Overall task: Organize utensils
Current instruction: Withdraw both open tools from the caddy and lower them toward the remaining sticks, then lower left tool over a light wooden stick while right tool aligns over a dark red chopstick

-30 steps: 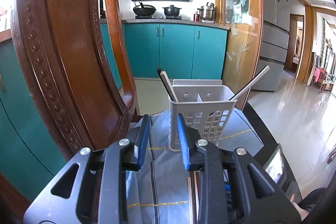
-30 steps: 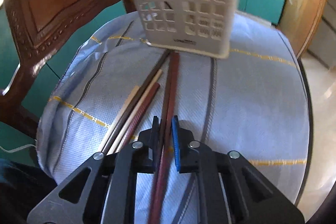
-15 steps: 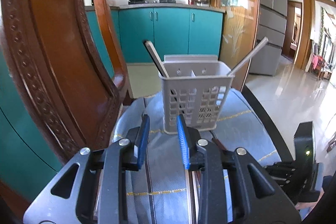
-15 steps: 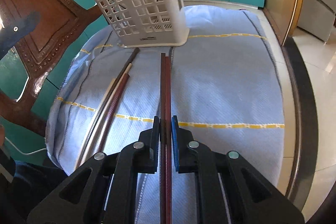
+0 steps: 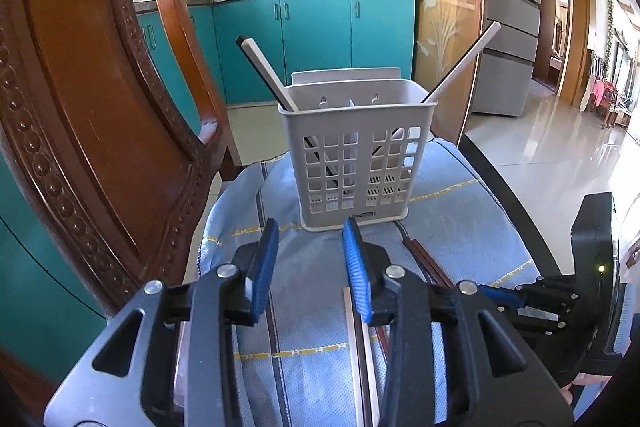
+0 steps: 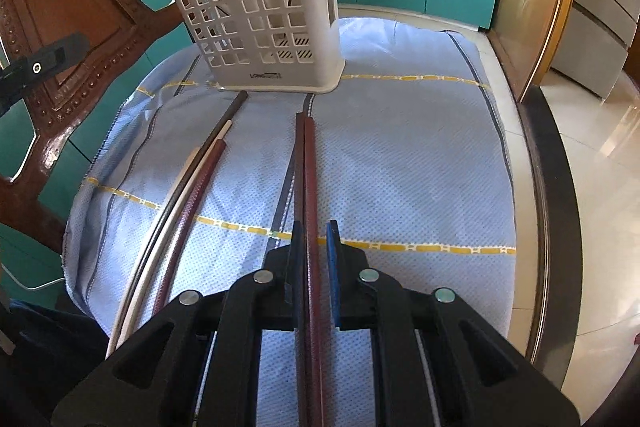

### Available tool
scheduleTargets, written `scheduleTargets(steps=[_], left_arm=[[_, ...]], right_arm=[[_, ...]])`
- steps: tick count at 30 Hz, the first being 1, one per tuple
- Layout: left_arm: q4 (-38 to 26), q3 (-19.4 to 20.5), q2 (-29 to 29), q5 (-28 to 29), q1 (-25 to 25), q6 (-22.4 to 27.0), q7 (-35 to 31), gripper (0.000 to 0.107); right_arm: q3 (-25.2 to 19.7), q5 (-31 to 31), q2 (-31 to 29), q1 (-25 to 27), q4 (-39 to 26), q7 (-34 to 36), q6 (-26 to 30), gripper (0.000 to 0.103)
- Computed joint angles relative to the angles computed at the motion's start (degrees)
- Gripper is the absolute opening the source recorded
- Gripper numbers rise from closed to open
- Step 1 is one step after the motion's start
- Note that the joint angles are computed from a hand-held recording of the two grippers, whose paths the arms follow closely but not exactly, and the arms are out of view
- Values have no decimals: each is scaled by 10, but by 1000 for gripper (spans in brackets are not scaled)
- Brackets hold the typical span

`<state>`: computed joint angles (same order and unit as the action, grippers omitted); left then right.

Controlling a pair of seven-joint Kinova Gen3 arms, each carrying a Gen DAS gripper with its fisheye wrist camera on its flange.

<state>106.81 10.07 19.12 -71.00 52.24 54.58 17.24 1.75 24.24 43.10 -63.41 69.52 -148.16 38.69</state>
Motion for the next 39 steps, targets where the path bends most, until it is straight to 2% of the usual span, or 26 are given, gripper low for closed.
scheduleTargets(steps=[12, 20, 23, 26, 30, 37, 39], left_arm=[[-4, -3, 4, 23, -4, -18, -17, 37], [6, -10, -5, 56, -28, -78, -23, 37], [6, -15, -4, 72, -34, -98, -31, 37], [1, -19, 1, 100, -44, -116, -52, 37], [-10, -27, 15, 155, -57, -140, -102, 37], [-32, -55, 38, 202, -37, -138, -155, 37], [-36, -61, 40, 206, -30, -134, -160, 37]], right_arm=[[5, 10, 12, -4, -19, -4, 20, 13], [4, 3, 19, 3, -24, -3, 29, 14], [-2, -2, 12, 13, -7, -11, 2, 14], [4, 2, 7, 9, 5, -12, -23, 14], [7, 6, 18, 0, -15, 5, -8, 14], [-5, -17, 16, 16, -17, 13, -9, 14], [-4, -23, 16, 19, -18, 13, -4, 19]])
